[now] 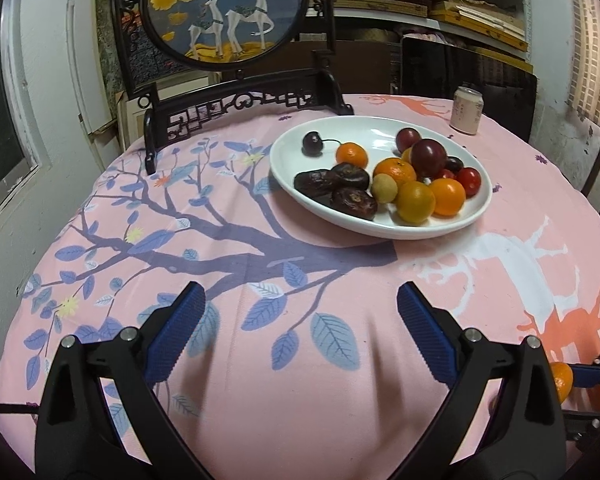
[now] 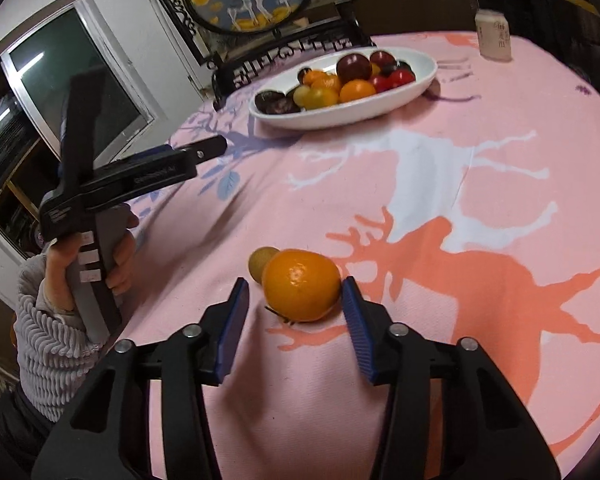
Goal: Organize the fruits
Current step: 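Grasp the mandarin with the right tool while the left tool grasps a small yellow fruit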
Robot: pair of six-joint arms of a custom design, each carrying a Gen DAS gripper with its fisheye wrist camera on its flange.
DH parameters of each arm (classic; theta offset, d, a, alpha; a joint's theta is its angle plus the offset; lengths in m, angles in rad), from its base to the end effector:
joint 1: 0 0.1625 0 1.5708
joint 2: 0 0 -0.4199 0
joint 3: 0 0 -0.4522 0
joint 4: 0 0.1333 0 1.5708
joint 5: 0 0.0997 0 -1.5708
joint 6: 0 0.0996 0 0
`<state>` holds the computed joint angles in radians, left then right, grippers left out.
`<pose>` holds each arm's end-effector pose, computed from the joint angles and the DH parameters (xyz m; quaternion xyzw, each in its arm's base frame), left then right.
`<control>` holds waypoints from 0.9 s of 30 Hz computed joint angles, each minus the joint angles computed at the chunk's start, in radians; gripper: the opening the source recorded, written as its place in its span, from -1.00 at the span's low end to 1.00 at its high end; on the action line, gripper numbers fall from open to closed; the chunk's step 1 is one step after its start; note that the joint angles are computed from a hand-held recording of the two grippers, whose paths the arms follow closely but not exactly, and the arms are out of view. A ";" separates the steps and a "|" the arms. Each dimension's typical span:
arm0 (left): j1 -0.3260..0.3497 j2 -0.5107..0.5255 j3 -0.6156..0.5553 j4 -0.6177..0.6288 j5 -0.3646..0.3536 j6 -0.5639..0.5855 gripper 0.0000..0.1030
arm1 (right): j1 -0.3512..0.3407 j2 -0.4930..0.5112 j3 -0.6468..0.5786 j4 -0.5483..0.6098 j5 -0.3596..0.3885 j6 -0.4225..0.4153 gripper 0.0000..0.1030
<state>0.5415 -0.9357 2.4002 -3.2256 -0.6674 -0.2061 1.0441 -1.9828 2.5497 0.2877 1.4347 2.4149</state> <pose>-0.2394 -0.3909 0.0092 0.3203 0.8374 -0.3213 0.3047 0.0249 -0.2492 0.1645 0.1170 -0.9273 0.3206 0.1535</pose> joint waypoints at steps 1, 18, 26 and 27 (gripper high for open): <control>-0.003 0.002 0.001 -0.005 -0.008 0.011 0.91 | -0.005 0.009 -0.006 0.004 -0.002 0.006 -0.18; -0.130 0.085 0.060 -0.163 -0.233 0.338 0.88 | -0.271 -0.170 -0.011 0.080 -0.267 0.054 -0.22; -0.077 0.052 0.025 0.032 -0.397 0.338 -0.23 | -0.303 -0.177 -0.009 0.101 -0.311 0.040 -0.22; -0.068 0.045 0.023 0.045 -0.420 0.338 -0.23 | -0.310 -0.181 -0.007 0.107 -0.319 0.036 -0.22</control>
